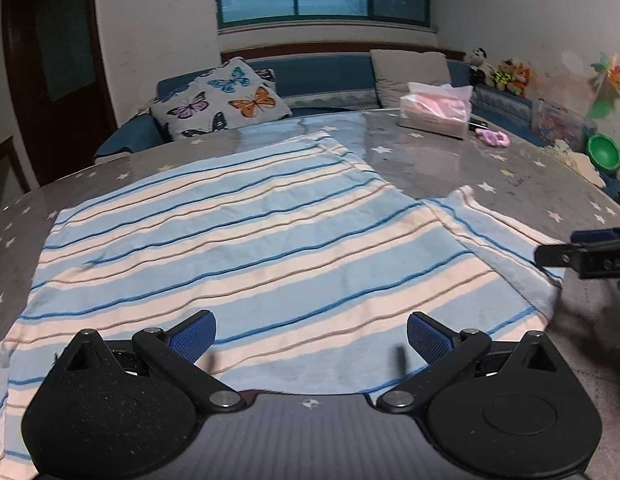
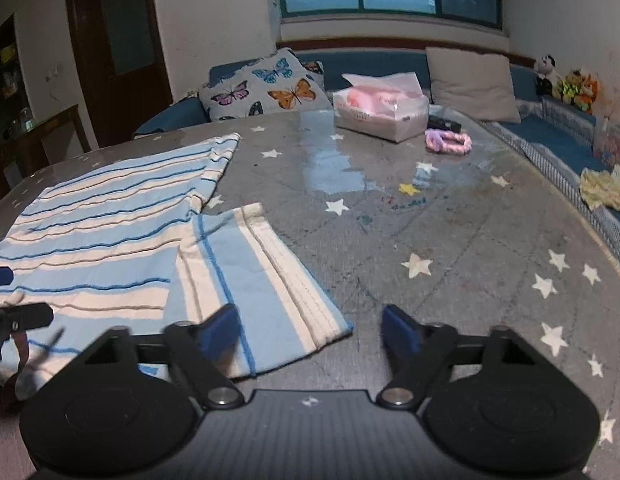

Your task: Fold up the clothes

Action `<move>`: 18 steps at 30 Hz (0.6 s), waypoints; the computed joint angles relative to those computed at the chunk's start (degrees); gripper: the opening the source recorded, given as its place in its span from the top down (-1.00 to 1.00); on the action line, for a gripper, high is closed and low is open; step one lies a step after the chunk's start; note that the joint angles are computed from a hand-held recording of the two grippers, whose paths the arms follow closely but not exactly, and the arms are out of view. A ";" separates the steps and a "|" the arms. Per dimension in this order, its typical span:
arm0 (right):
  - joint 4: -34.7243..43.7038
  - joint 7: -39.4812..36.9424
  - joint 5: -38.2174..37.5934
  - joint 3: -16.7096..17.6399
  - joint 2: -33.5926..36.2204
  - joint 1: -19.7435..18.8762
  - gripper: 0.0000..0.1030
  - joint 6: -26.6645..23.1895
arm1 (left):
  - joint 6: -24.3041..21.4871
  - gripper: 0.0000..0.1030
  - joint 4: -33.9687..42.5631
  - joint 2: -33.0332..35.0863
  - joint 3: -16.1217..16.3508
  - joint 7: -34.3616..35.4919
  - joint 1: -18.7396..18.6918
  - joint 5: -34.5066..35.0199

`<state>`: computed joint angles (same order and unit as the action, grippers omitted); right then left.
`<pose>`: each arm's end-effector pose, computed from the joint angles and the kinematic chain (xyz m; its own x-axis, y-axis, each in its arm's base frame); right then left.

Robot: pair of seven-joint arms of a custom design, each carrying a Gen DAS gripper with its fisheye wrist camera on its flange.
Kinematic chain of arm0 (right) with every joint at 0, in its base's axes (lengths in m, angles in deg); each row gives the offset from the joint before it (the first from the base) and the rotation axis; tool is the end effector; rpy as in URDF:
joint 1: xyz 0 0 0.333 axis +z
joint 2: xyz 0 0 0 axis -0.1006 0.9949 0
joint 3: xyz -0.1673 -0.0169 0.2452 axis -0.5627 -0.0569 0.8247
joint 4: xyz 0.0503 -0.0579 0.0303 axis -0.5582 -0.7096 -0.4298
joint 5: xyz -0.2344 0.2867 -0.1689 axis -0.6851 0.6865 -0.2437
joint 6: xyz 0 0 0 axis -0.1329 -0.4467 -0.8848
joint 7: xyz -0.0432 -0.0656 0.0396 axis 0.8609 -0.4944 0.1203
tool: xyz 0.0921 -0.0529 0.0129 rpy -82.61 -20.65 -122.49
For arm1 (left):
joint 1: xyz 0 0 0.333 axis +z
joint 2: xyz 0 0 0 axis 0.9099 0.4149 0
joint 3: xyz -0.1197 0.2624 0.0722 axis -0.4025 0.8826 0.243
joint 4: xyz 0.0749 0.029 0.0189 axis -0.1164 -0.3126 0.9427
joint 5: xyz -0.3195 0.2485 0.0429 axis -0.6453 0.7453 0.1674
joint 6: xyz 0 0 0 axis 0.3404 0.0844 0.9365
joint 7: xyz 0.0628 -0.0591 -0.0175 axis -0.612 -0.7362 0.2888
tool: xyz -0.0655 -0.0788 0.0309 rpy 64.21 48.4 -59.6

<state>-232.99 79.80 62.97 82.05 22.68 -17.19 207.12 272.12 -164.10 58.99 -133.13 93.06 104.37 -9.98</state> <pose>0.4576 0.1318 0.3756 0.0860 -0.9919 -0.0933 -0.6580 0.0138 -0.7529 0.4547 -0.1955 0.3789 -0.2072 -0.9766 -0.0571 -0.6228 0.1767 -0.7622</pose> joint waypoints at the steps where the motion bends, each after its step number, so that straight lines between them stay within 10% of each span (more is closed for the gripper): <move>1: 0.15 0.15 0.35 2.07 -0.04 -2.01 -0.37 -0.02 | 0.00 -1.00 0.27 0.24 -0.33 0.19 0.06 0.13; 6: -0.29 0.39 2.01 4.02 -0.50 -3.68 0.20 0.95 | -0.81 -1.00 1.92 1.71 -3.30 0.70 1.90 1.11; 9: -0.49 0.65 1.57 -4.35 0.08 4.06 0.70 1.26 | -1.14 -1.00 2.53 2.32 -4.99 0.25 3.20 2.03; 18: -1.68 1.41 -0.25 -23.35 -1.89 22.05 0.91 2.84 | -1.87 -1.00 2.93 2.71 -5.63 -1.83 3.96 5.12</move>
<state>-234.67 81.21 62.71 58.70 20.79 4.86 209.96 270.25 -161.17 61.69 -138.76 91.24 108.34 -4.86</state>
